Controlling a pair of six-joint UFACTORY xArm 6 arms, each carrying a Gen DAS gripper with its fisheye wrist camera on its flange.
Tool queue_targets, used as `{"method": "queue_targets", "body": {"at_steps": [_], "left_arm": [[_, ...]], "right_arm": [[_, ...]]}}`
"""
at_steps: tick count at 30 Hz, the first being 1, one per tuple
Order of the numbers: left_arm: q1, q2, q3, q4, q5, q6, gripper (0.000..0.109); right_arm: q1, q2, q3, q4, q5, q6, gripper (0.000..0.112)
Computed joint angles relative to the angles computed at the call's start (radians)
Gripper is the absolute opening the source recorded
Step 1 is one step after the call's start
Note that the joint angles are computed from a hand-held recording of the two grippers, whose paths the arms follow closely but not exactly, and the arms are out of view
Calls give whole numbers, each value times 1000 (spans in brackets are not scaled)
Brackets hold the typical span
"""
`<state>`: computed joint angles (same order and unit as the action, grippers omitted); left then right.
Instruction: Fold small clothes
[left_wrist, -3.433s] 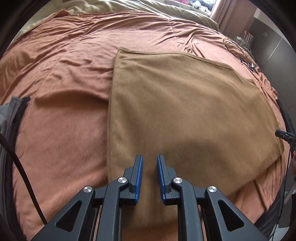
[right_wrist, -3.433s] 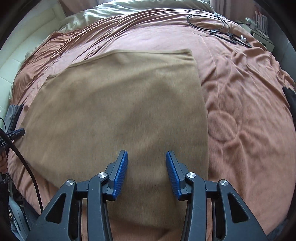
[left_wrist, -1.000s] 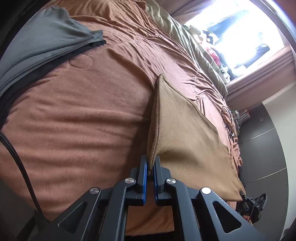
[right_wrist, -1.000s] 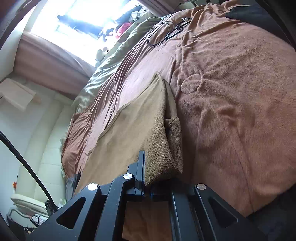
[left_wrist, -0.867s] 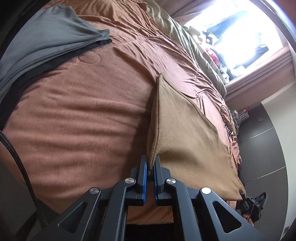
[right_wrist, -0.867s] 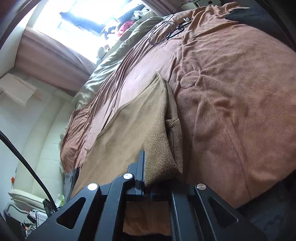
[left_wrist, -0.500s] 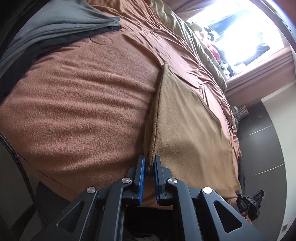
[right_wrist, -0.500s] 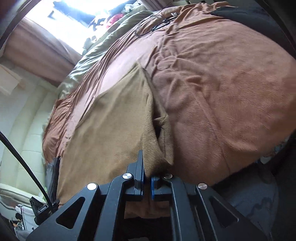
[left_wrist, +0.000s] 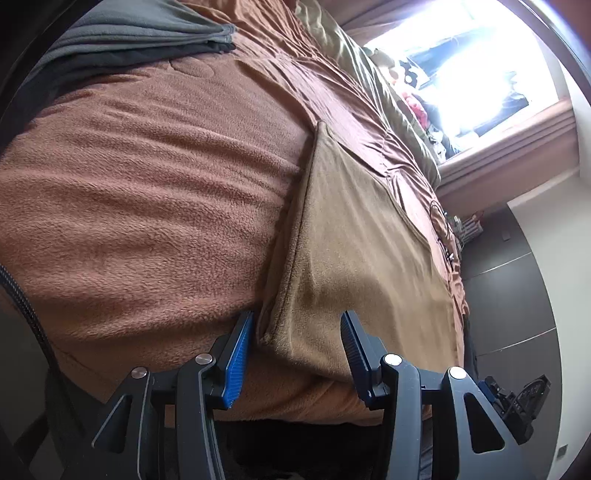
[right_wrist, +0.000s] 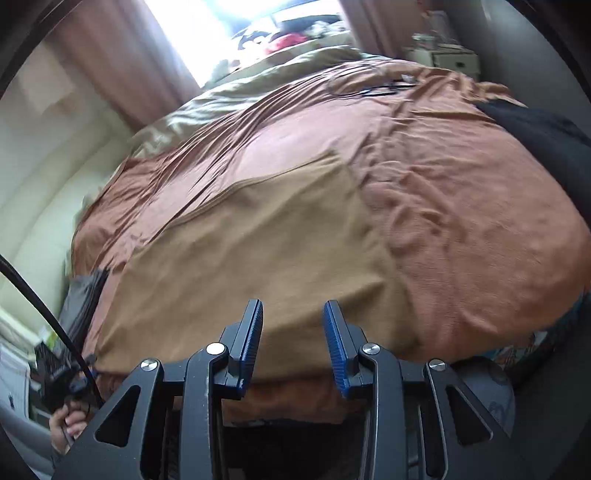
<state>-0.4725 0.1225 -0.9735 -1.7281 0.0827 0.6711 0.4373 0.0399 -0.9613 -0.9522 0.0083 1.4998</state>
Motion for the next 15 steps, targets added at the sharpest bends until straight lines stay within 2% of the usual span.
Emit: {"method": "queue_targets", "body": {"at_steps": [3,6,9,12,15], "left_arm": [[-6,19,-18,33,-12,-25,49],[-11,32,-33,43,-20,-29,48],[-12,43,-55,-61,-22,69,45],[-11,49,-65,-146,-26,146,39],[-2,53,-70,-216,-18,200,25]], "right_arm": [[71,43,-47,218,41,-231,32],[119,89,-118,325,86,-360,32],[154,143,-198,355,140,-419,32],[189,210,-283,436,190,-517,32],[218,293,-386,542,238,-648,32]]}}
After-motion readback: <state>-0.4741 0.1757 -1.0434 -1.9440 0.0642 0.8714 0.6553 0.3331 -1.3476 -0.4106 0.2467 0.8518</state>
